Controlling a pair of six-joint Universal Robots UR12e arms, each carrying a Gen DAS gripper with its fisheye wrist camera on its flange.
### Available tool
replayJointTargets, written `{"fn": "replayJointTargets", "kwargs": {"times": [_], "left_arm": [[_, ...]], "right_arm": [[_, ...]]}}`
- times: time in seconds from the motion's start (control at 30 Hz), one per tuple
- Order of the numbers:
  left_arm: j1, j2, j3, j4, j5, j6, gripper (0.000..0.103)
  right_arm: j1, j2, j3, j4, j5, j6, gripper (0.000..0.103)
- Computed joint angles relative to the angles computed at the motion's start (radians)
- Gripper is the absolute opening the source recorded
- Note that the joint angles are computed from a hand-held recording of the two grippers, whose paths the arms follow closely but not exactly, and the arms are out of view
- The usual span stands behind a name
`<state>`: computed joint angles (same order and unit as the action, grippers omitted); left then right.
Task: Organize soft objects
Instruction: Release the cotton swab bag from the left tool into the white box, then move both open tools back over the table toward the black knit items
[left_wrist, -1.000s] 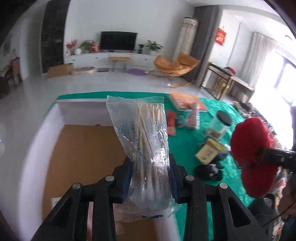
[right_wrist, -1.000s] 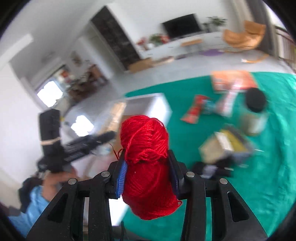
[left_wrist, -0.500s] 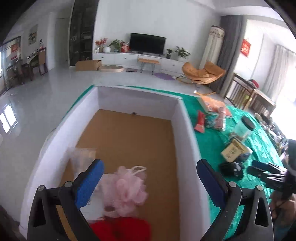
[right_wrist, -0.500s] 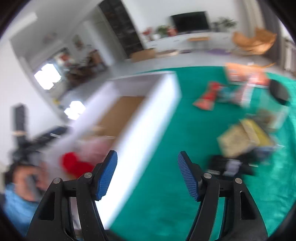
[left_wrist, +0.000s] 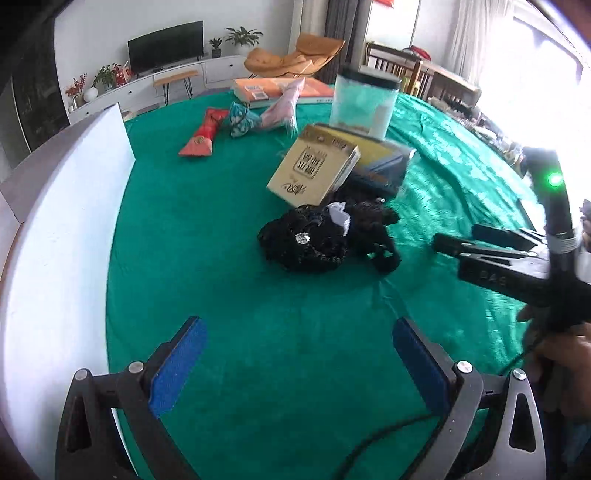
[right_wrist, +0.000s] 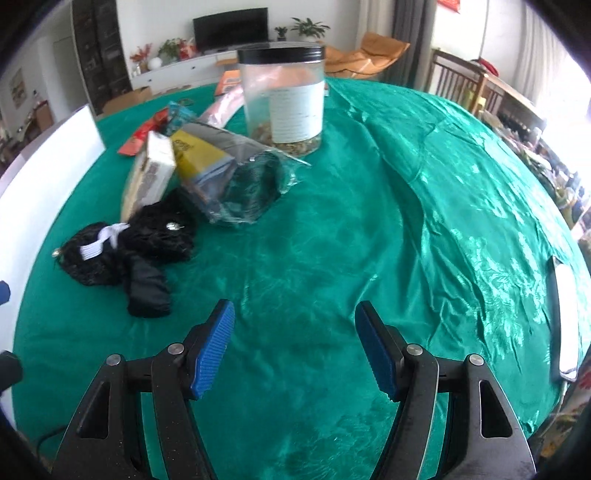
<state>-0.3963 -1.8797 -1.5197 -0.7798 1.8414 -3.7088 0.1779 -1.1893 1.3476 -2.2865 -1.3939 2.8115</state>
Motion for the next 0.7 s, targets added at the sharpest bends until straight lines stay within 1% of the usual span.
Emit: {"fn": "replayJointTargets", "kwargs": {"times": [0.03, 0.07, 0.1, 0.13, 0.17, 0.2, 0.27, 0.3, 0.37, 0.4, 0.43, 0.47, 0.7], "left_arm": [[0.006, -0.017, 0.015, -0.018, -0.002, -0.006, 0.100], [0.012, -0.029, 0.022, -0.022, -0.007, -0.010, 0.100], [0.015, -0.036, 0.018, -0.014, -0.009, -0.015, 0.100], [0.016, -0.049, 0.029, -0.014, 0.009, -0.015, 0.100], [0.012, -0.061, 0.040, -0.020, 0.043, -0.012, 0.100], [0.014, -0.074, 0.057, -0.037, 0.065, -0.012, 0.103], [0.020, -0.092, 0.071, -0.017, 0.079, -0.008, 0.103], [0.022, -0.098, 0.074, -0.009, 0.086, -0.007, 0.103], [0.025, -0.105, 0.076, 0.006, 0.092, -0.008, 0.103], [0.025, -0.105, 0.077, 0.007, 0.093, -0.007, 0.103], [0.025, -0.105, 0.077, 0.009, 0.094, -0.008, 0.103], [0.025, -0.105, 0.076, 0.011, 0.094, -0.008, 0.103], [0.025, -0.101, 0.075, 0.008, 0.095, -0.008, 0.103]], "right_arm": [[0.002, 0.011, -0.010, 0.005, -0.027, 0.020, 0.071], [0.003, 0.016, -0.019, 0.014, -0.029, 0.043, 0.074], [0.000, 0.016, -0.020, 0.010, -0.020, 0.069, 0.075], [0.001, 0.021, -0.024, 0.003, -0.037, 0.089, 0.077], [0.000, 0.023, -0.024, -0.009, -0.045, 0.104, 0.081], [0.001, 0.033, -0.033, -0.018, -0.060, 0.125, 0.085], [0.005, 0.058, -0.061, -0.032, -0.072, 0.174, 0.087], [0.009, 0.073, -0.077, -0.046, -0.088, 0.204, 0.087], [0.021, 0.105, -0.118, -0.053, -0.153, 0.278, 0.088], [0.027, 0.116, -0.131, -0.060, -0.181, 0.301, 0.089], [0.030, 0.129, -0.150, -0.050, -0.188, 0.320, 0.090], [0.029, 0.135, -0.160, -0.043, -0.178, 0.334, 0.093], [0.027, 0.135, -0.162, -0.041, -0.176, 0.332, 0.094]]}}
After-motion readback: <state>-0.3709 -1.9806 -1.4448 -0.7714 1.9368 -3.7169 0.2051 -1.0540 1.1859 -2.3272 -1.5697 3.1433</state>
